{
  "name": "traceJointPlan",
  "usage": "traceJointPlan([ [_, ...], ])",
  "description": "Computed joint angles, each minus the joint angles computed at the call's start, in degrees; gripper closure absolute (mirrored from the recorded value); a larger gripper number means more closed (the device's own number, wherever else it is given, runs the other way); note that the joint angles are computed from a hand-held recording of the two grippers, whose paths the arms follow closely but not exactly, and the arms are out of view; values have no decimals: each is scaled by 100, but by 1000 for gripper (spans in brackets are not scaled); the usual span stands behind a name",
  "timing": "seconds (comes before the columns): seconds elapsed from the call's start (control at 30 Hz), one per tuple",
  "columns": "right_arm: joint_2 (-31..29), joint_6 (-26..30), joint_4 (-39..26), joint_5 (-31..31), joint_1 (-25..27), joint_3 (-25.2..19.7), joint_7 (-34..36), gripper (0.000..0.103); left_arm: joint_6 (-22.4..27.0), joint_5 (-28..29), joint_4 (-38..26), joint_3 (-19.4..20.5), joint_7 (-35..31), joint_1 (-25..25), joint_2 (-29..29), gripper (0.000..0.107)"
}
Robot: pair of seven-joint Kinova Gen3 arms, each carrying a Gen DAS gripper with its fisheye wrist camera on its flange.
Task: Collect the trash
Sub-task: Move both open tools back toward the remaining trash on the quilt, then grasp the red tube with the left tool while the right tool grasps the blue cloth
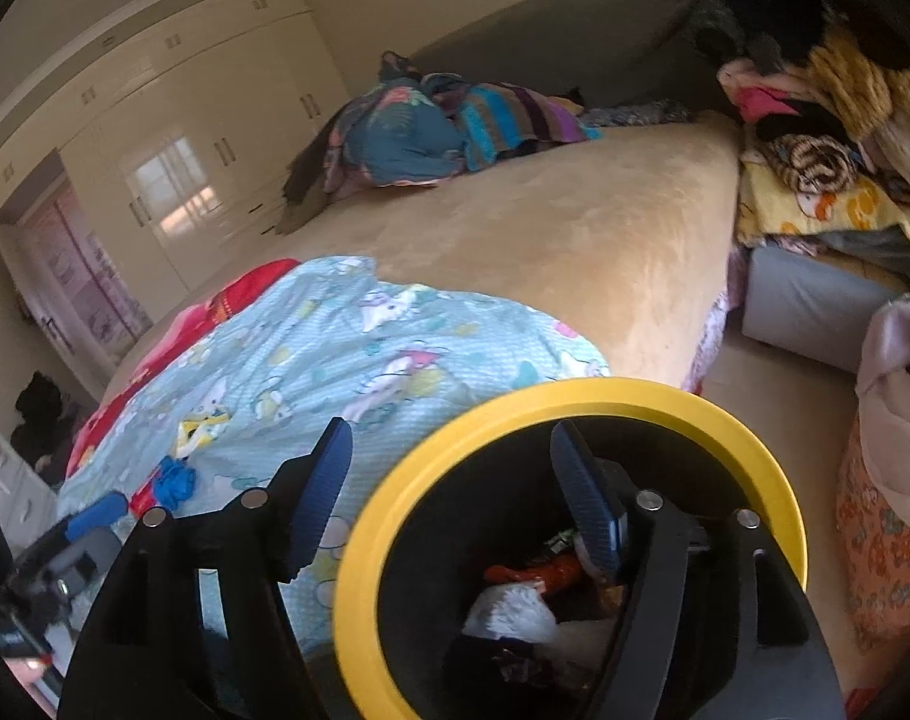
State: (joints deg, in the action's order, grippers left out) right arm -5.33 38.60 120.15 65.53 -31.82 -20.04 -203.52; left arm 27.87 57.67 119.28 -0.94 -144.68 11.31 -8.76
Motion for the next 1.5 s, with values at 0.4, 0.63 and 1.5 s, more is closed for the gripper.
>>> traceJointPlan([
  [0.4,373,183,-419,349,-459,-44,142,29,-239,290,182,-460,-213,-122,-334,19],
  [0.63,607,255,-651,535,-820,38,270,25,-412,328,261,-649,-228,-218,-425,18],
  [1.5,1963,-373,-2326,-169,-1819,811,2734,24,-391,748,337,-1218,-612,-1201,-195,18],
])
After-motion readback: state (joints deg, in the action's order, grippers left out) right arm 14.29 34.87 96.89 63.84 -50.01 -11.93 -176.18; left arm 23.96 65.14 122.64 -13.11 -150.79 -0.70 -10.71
